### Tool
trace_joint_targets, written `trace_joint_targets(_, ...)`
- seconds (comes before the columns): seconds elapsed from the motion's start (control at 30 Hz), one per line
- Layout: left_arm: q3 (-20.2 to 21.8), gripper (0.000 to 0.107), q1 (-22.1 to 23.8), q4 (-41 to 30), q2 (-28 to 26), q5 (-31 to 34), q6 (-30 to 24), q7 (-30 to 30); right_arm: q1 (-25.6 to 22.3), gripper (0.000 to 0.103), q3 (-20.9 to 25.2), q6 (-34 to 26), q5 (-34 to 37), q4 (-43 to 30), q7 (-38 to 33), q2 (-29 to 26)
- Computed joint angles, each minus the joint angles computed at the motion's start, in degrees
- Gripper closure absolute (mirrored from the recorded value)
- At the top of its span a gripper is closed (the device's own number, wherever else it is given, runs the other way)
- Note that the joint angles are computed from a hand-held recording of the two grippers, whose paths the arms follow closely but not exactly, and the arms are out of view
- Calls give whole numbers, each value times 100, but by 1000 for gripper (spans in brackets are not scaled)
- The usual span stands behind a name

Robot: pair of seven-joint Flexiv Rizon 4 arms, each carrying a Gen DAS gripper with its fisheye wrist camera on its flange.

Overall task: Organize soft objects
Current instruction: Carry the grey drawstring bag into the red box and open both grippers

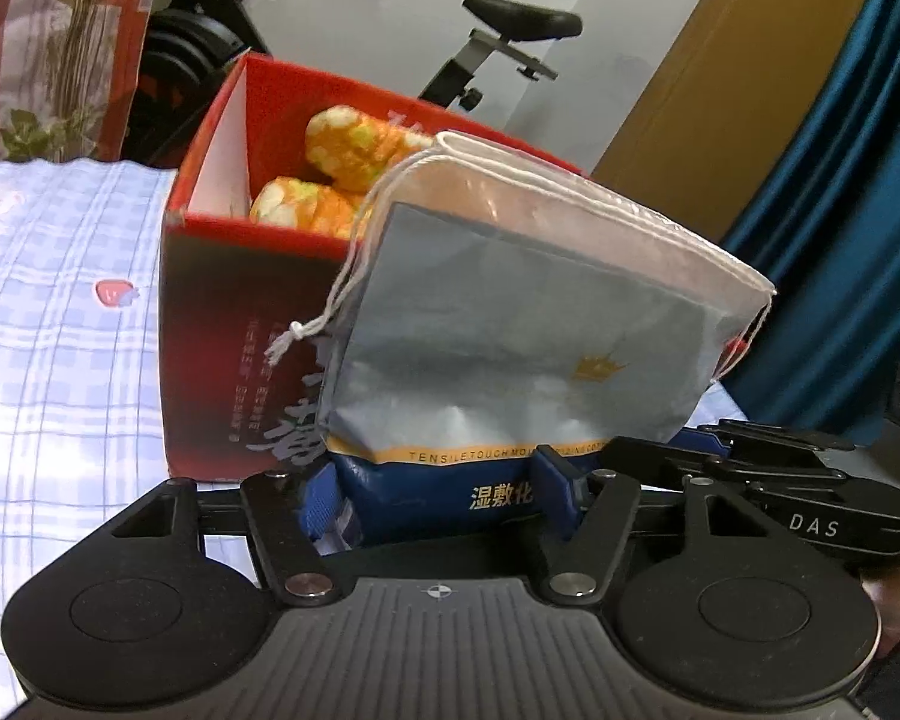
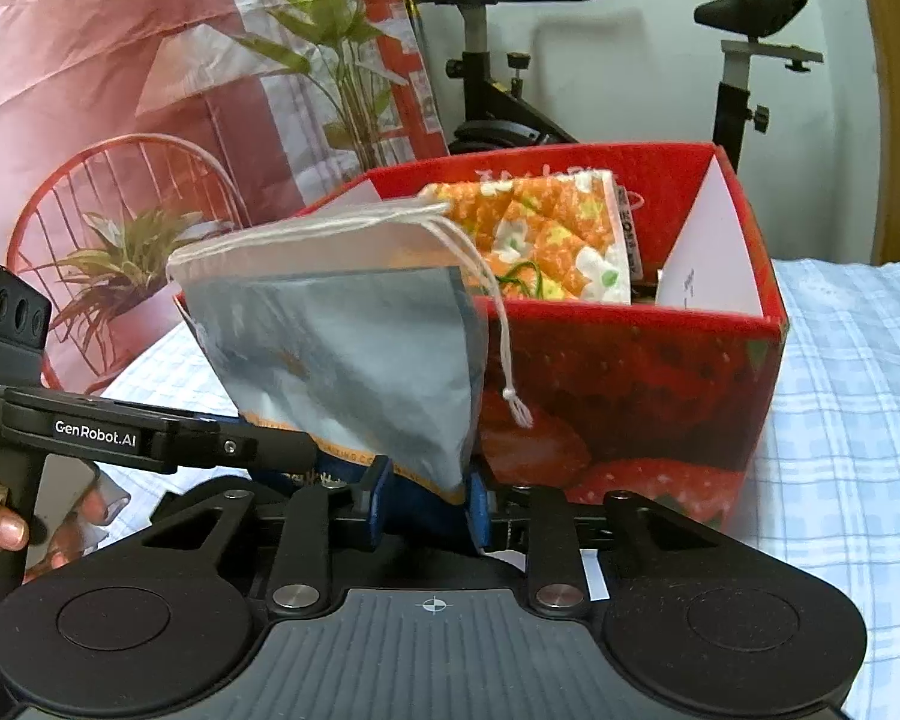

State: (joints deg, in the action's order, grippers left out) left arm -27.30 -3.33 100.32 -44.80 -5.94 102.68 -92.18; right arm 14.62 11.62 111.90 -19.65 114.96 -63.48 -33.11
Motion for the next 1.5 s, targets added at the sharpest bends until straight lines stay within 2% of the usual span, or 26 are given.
trace_joint_targets(0.17,-100,43,97,197,180,110,306,-175,120,80,-105,246,130,76,-75,131)
trace_joint_targets(0.4,162,43,-90,311,616,286,610,-442,231,81,-201,562,230,122,-212,410)
trace_joint_targets(0.6,610,43,-431,31,833,183,527,-520,-17,81,-31,553,-57,-153,17,507)
trace_joint_targets(0.7,621,43,-447,-245,745,103,392,-498,-274,81,133,396,-351,-468,289,434)
trace_joint_targets(0.8,554,43,-372,-520,633,-9,34,-411,-576,81,341,117,-704,-851,604,288)
trace_joint_targets(0.87,753,43,-528,-746,569,-214,-311,-329,-750,81,477,-179,-921,-1107,741,170)
trace_joint_targets(0.93,778,43,-555,-975,449,-309,-601,-117,-993,81,747,-526,-1138,-1364,788,5)
trace_joint_targets(1.0,915,43,-679,-1198,357,-507,-962,0,-1109,81,934,-953,-1141,-1593,750,-122)
trace_joint_targets(1.13,881,43,-711,-1357,236,-851,-1340,212,-1676,81,1816,-1991,-848,-2041,663,-464)
trace_joint_targets(1.17,903,43,-739,-1412,199,-913,-1445,269,-1711,81,1899,-2181,-738,-2115,647,-502)
trace_joint_targets(1.33,1098,42,-897,-1525,134,-1133,-1823,477,-1715,84,2014,-2991,-267,-2397,519,-587)
trace_joint_targets(1.5,1489,38,-1142,-1521,196,-1184,-1853,380,-1334,89,1553,-3545,-83,-2499,471,-532)
